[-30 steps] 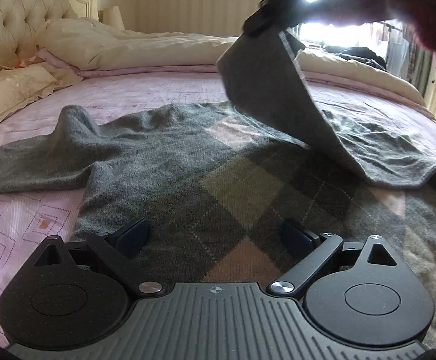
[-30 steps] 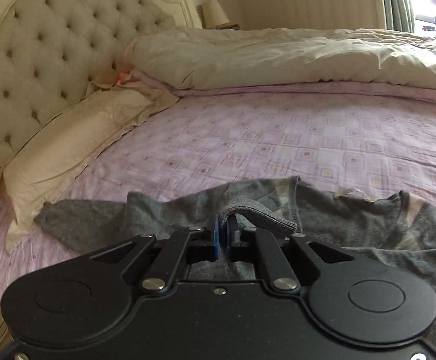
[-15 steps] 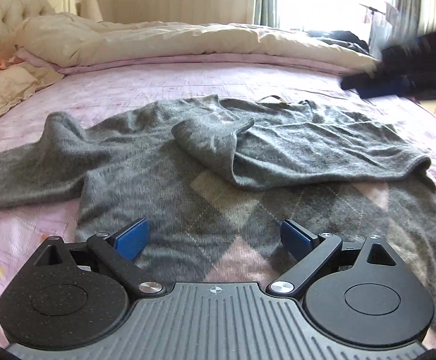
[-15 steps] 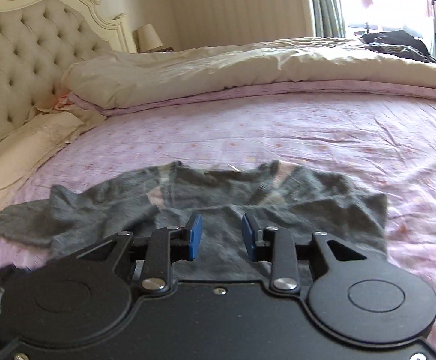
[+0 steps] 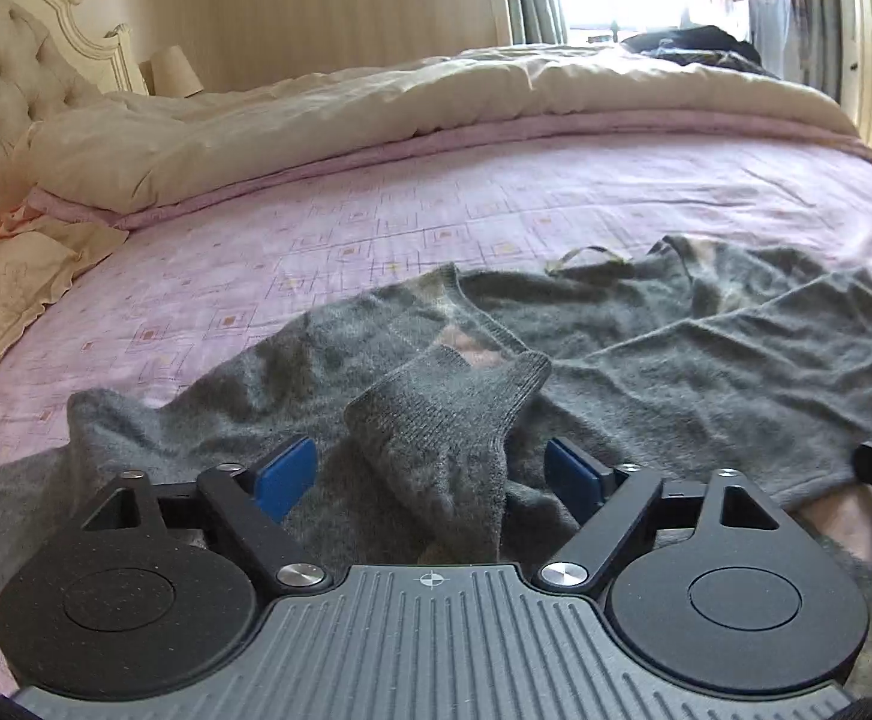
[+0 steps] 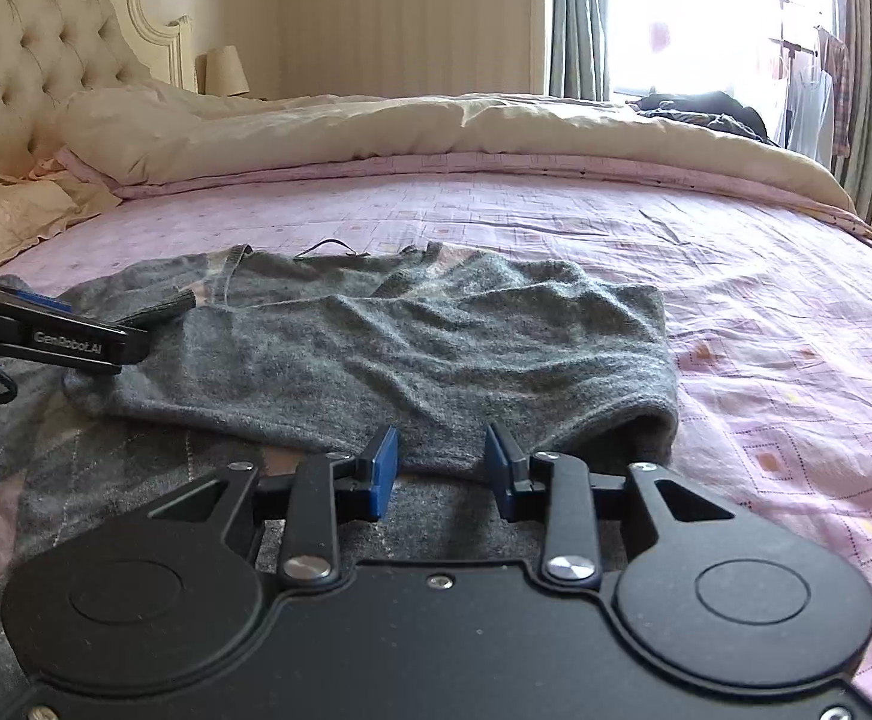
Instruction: Fold small clothes
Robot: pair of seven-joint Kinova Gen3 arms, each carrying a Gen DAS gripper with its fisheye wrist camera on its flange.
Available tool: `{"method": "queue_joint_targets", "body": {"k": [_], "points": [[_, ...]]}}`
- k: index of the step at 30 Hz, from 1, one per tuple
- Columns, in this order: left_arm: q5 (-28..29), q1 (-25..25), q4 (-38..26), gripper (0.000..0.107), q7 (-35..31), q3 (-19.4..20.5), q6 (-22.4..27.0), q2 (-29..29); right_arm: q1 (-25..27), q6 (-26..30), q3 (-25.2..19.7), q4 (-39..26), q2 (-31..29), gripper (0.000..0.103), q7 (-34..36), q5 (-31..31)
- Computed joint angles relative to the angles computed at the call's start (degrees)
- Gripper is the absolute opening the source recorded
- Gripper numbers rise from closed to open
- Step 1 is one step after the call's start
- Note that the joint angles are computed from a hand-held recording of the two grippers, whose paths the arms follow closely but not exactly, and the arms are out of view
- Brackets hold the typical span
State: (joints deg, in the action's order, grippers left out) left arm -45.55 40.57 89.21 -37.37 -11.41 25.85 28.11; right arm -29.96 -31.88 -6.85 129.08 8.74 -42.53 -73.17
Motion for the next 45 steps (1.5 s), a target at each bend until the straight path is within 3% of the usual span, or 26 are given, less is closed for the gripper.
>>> {"method": "queue_joint_targets", "body": {"k": [4, 6, 9, 11, 14, 16, 18, 20, 23, 26, 28, 32, 35, 37, 41, 45], "points": [[6.24, -0.34, -0.30, 0.044, -6.38, -2.47, -3.21, 0.76, 1.06, 2.04, 0.38, 0.28, -0.45, 0.052, -2.37, 2.44], [10.62, -1.84, 1.01, 0.019, -8.32, -3.11, -7.29, -0.19, 1.10, 2.28, 0.50, 0.44, -0.69, 0.052, -3.07, 2.85], [14.65, 0.10, 3.69, 0.011, -5.24, -8.73, -13.35, -1.38, 1.22, 2.16, 0.34, 1.23, -1.35, 0.053, -5.23, 3.98], [16.54, -0.33, 4.40, 0.007, -4.38, -9.84, -14.23, -1.85, 1.50, 1.99, 0.23, 1.86, -1.56, 0.058, -7.57, 5.56], [21.77, -5.88, 4.42, 0.007, -9.55, -5.15, -13.10, -2.38, 3.45, 3.47, 0.03, 1.84, -1.72, 0.058, -9.81, 7.85], [25.48, -7.70, 4.66, 0.007, -12.62, -3.95, -12.56, -2.46, 2.24, 1.91, 1.51, 1.55, -1.62, 0.058, -8.91, 5.05], [27.86, -8.19, 5.42, 0.010, -14.78, -3.94, -13.13, -2.79, 2.30, 1.01, 2.34, 1.32, -1.90, 0.058, -9.69, 1.32], [27.65, -6.73, 6.38, 0.010, -14.93, -5.64, -13.76, -3.11, 5.37, 2.11, 1.26, 2.35, -3.56, 0.058, -12.81, 0.88], [26.90, -4.77, 8.20, 0.010, -16.21, -7.69, -13.94, -4.10, 5.84, 0.68, 1.20, 4.25, -5.43, 0.058, -12.56, 0.16], [22.78, 0.12, 9.37, 0.032, -12.22, -12.64, -11.21, -4.55, 8.67, 3.41, 1.37, 5.05, -7.26, 0.058, -12.65, 2.87], [19.19, 3.04, 11.34, 0.034, -7.62, -15.91, -11.59, -5.33, 10.86, 6.26, 1.92, 4.19, -7.53, 0.058, -11.81, 4.54], [15.54, 12.39, 14.29, 0.033, 1.70, -26.35, -14.21, -6.22, 14.50, 10.88, 3.13, 2.03, -7.15, 0.058, -13.83, 10.58], [11.03, 17.63, 16.25, 0.036, 8.00, -31.96, -18.68, -6.79, 16.26, 14.17, 4.36, -0.42, -5.60, 0.058, -13.85, 13.51], [8.52, 17.03, 16.37, 0.039, 8.50, -30.67, -20.78, -6.88, 15.23, 15.00, 6.22, -1.94, -4.41, 0.058, -10.06, 11.52], [8.80, 9.03, 14.50, 0.040, 2.62, -20.49, -20.45, -6.28, 14.94, 18.33, 8.23, -3.63, -3.39, 0.058, -7.39, 11.00], [15.40, -0.78, 14.16, 0.045, -1.45, -11.18, -20.65, -6.85, 15.13, 19.67, 8.47, -3.54, -3.28, 0.058, -12.57, 16.09]]}}
